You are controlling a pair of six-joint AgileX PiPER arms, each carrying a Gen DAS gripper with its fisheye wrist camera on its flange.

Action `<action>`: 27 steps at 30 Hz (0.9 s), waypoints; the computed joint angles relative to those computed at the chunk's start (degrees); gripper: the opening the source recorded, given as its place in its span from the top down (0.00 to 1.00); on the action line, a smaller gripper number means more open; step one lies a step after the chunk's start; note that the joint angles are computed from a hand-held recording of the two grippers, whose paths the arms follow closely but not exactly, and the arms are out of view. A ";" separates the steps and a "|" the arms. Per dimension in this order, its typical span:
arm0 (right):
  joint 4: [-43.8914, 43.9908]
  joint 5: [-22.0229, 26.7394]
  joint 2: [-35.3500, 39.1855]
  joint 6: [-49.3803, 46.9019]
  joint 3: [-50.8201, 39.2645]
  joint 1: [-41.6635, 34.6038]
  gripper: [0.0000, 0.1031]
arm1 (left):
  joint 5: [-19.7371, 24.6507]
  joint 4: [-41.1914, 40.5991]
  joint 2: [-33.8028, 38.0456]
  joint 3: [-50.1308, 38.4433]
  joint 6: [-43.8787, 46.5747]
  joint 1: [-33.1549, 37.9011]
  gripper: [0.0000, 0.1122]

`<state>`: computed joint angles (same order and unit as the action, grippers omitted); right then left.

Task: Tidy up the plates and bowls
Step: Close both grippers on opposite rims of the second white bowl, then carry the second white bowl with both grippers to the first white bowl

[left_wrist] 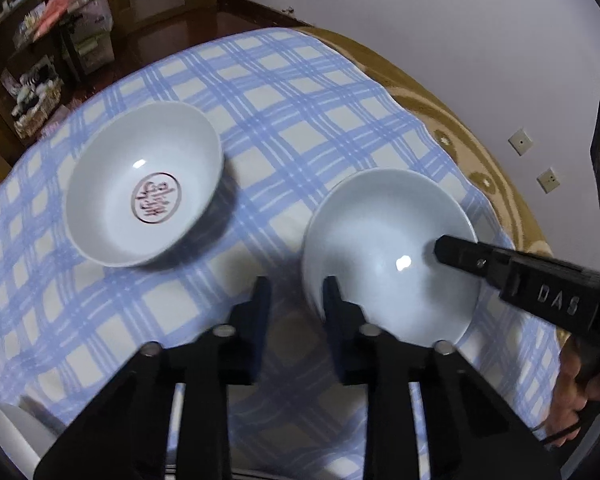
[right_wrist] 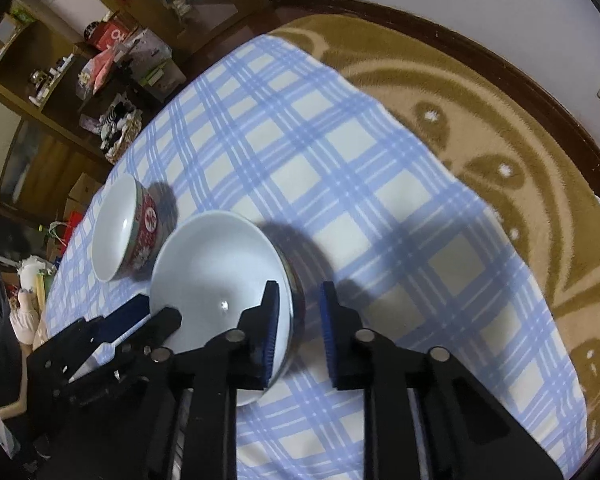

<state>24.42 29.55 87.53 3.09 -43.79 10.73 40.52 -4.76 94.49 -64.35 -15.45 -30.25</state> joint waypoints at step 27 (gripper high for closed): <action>-28.67 3.61 -10.46 35.76 -0.82 20.74 0.91 | 8.42 5.45 -15.68 5.48 -4.12 1.20 0.92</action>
